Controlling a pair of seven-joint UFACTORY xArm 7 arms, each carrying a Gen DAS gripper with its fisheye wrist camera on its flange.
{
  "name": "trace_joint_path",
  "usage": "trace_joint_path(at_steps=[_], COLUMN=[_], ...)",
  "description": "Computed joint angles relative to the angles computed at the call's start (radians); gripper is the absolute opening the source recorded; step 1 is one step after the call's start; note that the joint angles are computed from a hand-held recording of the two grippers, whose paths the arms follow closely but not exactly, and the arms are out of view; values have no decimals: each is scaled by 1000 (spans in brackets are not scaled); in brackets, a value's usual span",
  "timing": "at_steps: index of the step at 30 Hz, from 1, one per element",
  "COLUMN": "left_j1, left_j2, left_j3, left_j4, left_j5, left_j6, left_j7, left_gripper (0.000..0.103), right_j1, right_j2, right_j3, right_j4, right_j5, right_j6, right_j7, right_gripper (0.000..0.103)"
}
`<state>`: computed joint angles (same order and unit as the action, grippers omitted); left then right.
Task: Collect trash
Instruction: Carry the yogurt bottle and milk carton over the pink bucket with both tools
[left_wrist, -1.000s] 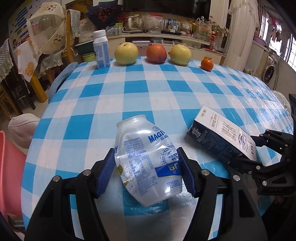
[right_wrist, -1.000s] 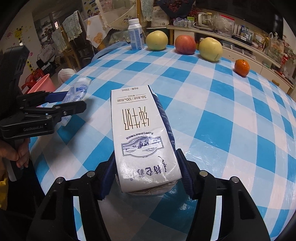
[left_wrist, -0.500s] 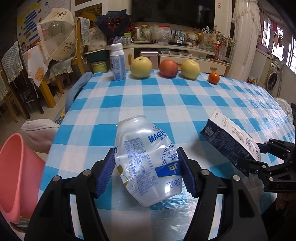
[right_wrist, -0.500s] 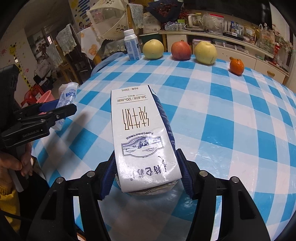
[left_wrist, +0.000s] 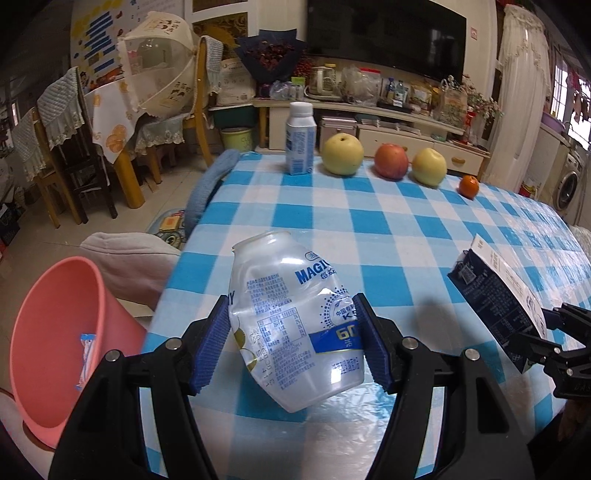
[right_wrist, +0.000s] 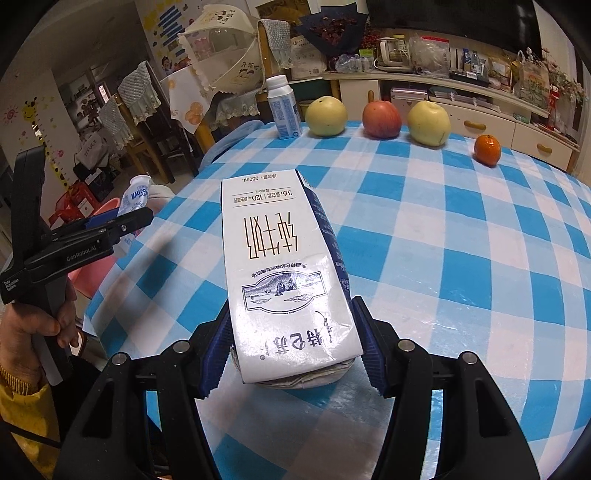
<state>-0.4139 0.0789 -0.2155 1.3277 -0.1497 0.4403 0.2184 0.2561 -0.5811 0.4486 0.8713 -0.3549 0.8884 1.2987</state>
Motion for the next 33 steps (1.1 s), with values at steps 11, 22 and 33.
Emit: trace_joint_path(at_steps=[11, 22, 33], left_j1=[36, 75, 130], left_j2=[-1, 6, 17], left_j3=[35, 58, 88], left_j4=[19, 38, 64], left_j5=[74, 134, 135], left_j6=[-17, -26, -21], left_j7=[-70, -143, -202], left_gripper=[67, 67, 67], right_j1=[8, 98, 241], right_j2=[165, 396, 653], right_j3=[19, -15, -113], right_j4=[147, 366, 660], right_j5=[-87, -222, -303], right_j6=[-8, 13, 45], right_j7=[7, 16, -78], right_gripper=[62, 62, 62])
